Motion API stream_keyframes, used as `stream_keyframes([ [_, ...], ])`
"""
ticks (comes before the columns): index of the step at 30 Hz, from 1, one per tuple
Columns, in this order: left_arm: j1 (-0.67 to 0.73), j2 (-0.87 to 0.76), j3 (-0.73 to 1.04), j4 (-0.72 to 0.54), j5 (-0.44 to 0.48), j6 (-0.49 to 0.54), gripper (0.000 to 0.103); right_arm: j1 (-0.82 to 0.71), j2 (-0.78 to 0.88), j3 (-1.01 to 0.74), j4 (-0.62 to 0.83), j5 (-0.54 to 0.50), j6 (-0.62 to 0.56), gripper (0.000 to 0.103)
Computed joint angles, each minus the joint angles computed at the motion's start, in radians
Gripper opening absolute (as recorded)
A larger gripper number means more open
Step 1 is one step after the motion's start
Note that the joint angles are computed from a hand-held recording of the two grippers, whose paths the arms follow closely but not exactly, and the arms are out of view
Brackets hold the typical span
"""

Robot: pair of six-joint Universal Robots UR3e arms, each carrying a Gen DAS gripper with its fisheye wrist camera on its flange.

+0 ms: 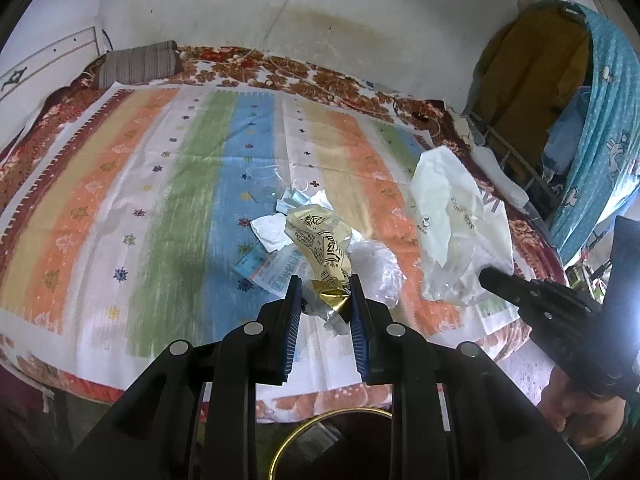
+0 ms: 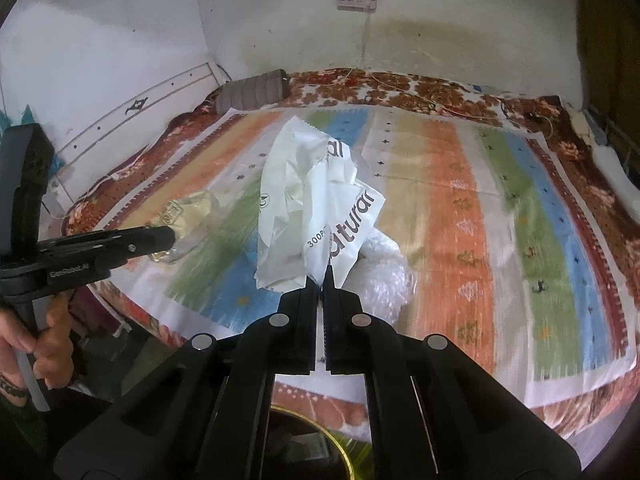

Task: Collect trash
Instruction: 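Lift both held items and carry them over the black bin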

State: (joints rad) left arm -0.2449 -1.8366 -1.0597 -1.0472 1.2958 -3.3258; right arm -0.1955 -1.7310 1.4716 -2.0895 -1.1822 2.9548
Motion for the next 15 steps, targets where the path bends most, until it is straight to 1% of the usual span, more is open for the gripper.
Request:
stream_keyframes([
  [3, -0.007, 0.052, -0.067, 0.035, -0.011, -0.003, 0.022, -0.003, -0.064, 0.061, -0.005, -0.018, -0.012, 0.002],
  [10, -0.027, 0.153, -0.199, 0.098, -0.021, -0.014, 0.022, -0.057, -0.213, 0.165, 0.035, 0.046, -0.019, 0.002],
  [15, -0.074, 0.191, -0.255, 0.128, 0.038, -0.022, 0.022, -0.097, -0.314, 0.228, 0.083, 0.073, -0.047, 0.002],
])
